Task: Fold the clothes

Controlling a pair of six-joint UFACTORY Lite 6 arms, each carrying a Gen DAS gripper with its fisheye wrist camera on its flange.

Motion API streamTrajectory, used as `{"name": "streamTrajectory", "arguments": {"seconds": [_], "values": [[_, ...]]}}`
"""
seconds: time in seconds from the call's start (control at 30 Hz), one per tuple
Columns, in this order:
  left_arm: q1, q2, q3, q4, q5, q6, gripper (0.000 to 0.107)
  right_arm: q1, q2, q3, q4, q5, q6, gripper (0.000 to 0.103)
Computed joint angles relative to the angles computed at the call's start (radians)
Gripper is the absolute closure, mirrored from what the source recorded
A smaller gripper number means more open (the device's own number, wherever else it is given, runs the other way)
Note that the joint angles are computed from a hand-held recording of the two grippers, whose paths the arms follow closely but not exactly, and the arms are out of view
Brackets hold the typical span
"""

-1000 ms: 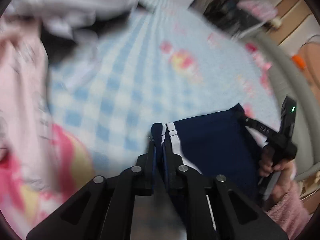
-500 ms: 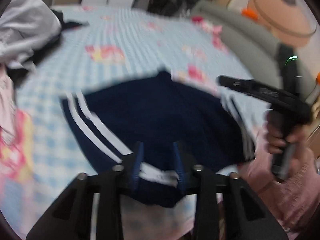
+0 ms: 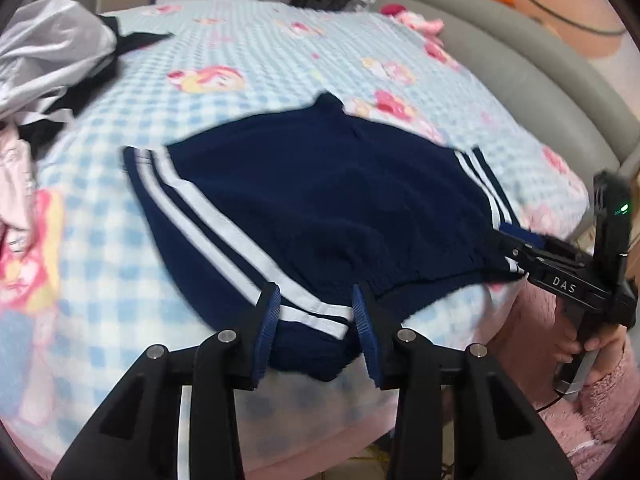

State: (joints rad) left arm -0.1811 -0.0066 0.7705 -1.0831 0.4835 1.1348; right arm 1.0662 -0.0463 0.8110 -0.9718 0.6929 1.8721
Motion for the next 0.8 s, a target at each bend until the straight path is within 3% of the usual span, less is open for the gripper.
{"name": "streamTrajectory", "arguments": {"seconds": [0.07,0.17,0.3,0.4,0.53,0.67,0.73,0.8], "values": [[-0.063,0.015,-0.003,0.119,-0.059,-0.128,0.067,0.005,0.055,0.035,0.008,-0.005,-0.024,0.044],[-0.072,0.037,-0.02,0.233,-0.067,-0.243,0.068,-0.015,0.042,-0.023,0.02,-0.057,0.008,0.044],[0.0,-0.03,-0.049,0.268,0.026,-0.257,0.07,-0.004,-0.175,-0.188,-0.051,-0.058,0.143,0.044],[0.029,-0.063,-0.008,0.195,0.078,-0.19,0.069,-0.055,-0.27,-0.247,-0.069,-0.05,0.157,0.041],[-0.047,0.033,0.151,0.252,0.038,-0.293,0.069,-0.22,-0.231,-0.162,0.039,-0.088,-0.109,0.04],[-0.141,0.25,0.315,0.571,0.039,-0.602,0.068,-0.378,-0.051,-0.034,0.126,-0.049,-0.38,0.038],[-0.141,0.252,0.289,0.594,0.035,-0.626,0.068,-0.485,-0.059,-0.08,0.197,-0.128,-0.489,0.039],[-0.138,0.214,0.287,0.54,0.035,-0.581,0.068,-0.604,-0.21,-0.223,0.252,-0.297,-0.506,0.038]]}}
